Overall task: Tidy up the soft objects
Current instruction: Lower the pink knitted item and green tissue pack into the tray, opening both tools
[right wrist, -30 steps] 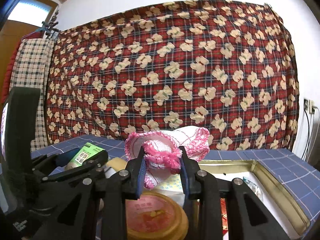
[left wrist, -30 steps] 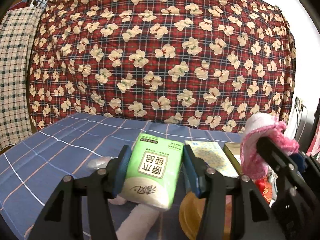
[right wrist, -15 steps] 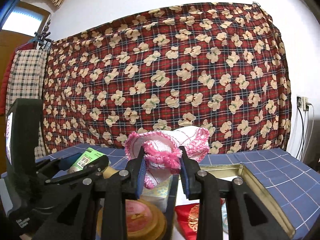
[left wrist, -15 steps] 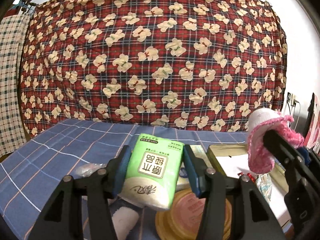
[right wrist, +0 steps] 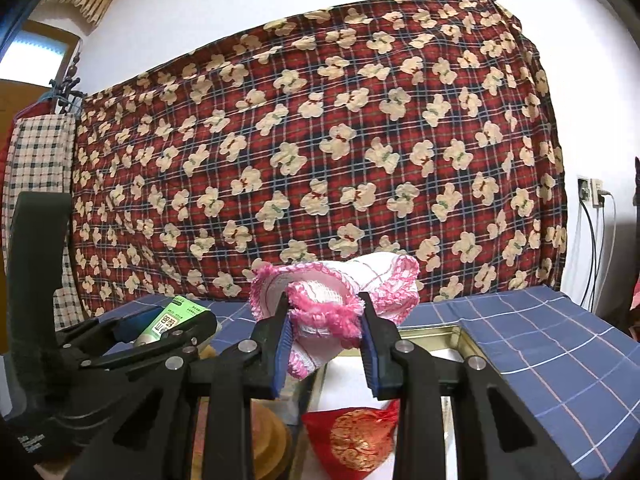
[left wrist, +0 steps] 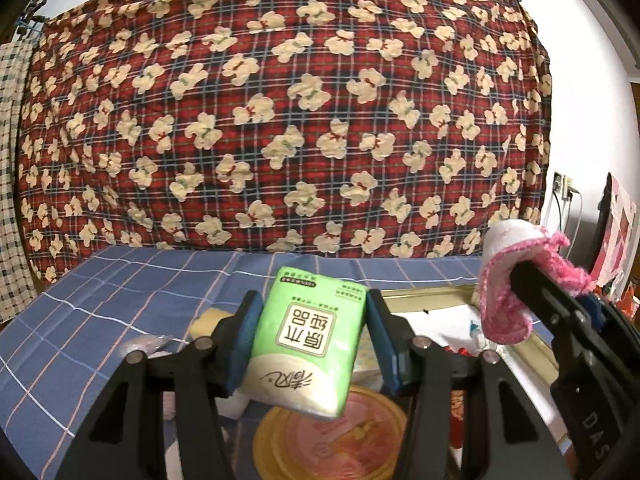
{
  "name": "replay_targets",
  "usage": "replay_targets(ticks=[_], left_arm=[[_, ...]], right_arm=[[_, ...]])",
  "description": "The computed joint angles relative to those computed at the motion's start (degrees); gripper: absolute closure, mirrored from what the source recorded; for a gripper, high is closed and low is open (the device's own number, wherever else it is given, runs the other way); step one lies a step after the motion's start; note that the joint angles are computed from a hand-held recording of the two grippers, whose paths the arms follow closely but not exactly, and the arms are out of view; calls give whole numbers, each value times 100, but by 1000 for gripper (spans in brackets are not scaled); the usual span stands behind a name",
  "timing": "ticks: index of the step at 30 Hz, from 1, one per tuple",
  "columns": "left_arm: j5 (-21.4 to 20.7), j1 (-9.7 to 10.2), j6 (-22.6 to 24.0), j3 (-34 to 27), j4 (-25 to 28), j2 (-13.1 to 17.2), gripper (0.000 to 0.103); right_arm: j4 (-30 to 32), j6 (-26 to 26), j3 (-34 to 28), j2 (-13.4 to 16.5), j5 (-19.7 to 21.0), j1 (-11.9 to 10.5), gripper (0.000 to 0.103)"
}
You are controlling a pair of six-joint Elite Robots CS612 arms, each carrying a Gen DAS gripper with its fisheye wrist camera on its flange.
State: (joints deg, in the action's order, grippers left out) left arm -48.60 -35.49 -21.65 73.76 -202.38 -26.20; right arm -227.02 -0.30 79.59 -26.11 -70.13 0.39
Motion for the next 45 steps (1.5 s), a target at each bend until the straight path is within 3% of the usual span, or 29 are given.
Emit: replay_targets(ticks=[14,19,25,33,34,36,37,38,39,45], left_arm=[[-715,-60,41,-411,651,49,51],[-1020,-20,-25,-731,1213,146,51],[-1414,35,-94,-1043,1811,223,51],[-1474,46,-57,-1287,2115,302,50],[-1519,51,-43,-1337,2216,316,49],[-1507,51,-45,-1394,2288,341,48],[-1463,44,-38,-1417,2313,353,41],[-1475,46,-2,-1425,2309,359,36],[-1458,41,5,-1420,2292,360,28],[-1376,26,-3,-1229,1963,299,21]], right_arm=[[660,342,-25,-113,254,-307,70],[1135,459,-98,-139,459,-421,70],[1901,241,-201,-185,610,-480,70],[2384,198,-378,-148,651,-522,69],[2412,216,-398,-138,681,-530,67],[2444,276,-425,-125,671,-535,54],[2416,366,-431,-116,650,-545,47],[2402,445,-437,-107,713,-564,29],[2369,533,-449,-92,831,-590,22],[2089,716,-397,-61,880,-612,22]])
